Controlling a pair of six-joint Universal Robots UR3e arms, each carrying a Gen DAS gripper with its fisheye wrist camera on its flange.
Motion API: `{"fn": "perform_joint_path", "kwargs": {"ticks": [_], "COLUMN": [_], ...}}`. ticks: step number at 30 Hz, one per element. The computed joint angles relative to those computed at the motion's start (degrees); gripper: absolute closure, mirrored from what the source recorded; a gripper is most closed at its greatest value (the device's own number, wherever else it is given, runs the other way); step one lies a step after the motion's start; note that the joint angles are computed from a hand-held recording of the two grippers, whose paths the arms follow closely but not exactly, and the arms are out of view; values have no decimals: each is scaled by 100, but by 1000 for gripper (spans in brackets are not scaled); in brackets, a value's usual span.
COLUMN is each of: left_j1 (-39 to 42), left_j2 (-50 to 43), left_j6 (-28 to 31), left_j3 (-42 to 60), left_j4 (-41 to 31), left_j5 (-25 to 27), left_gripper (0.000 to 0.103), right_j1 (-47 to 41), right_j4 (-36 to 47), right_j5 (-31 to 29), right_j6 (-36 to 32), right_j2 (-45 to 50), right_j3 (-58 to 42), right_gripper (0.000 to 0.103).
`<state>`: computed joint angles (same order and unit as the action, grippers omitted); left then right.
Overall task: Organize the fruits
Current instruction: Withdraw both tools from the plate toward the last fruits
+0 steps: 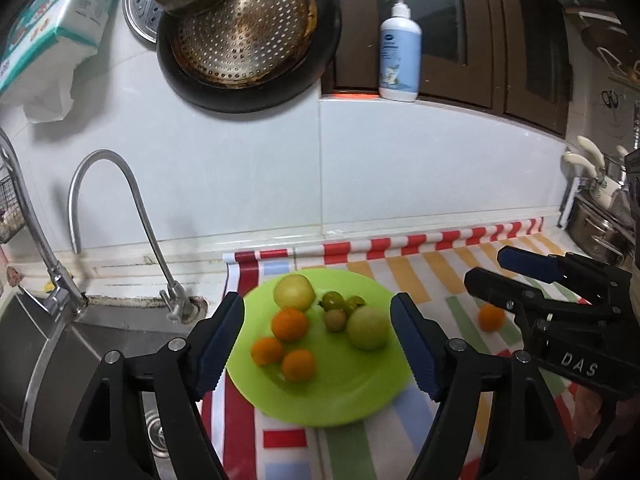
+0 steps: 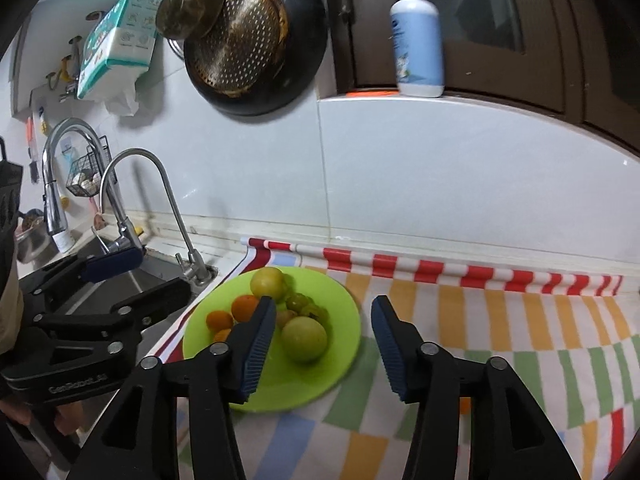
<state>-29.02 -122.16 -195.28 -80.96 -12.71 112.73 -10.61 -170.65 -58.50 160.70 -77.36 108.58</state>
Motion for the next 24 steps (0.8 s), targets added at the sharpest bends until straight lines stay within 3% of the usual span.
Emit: {"fn": "perform_joint_path", "kwargs": {"ticks": [8, 17, 24], "left_j1": [-676, -1238, -1478], "left_j2": [61, -227, -594], "left_j6": [-166, -150, -76], "left_j3": [-70, 266, 789], "left_j4": [28, 173, 185], "left_j5": [643, 947, 888], "left_gripper": [9, 4, 1], "right_j1": [-794, -1942, -2835], "right_j4": [-37, 652, 1376], "right_j5": [286, 746, 1043], "right_j6": [-308, -872, -1349], "right_j2": [-1317, -2800, -3761], "right_j3": [1404, 2520, 2977], "right_gripper": [43, 40, 40]}}
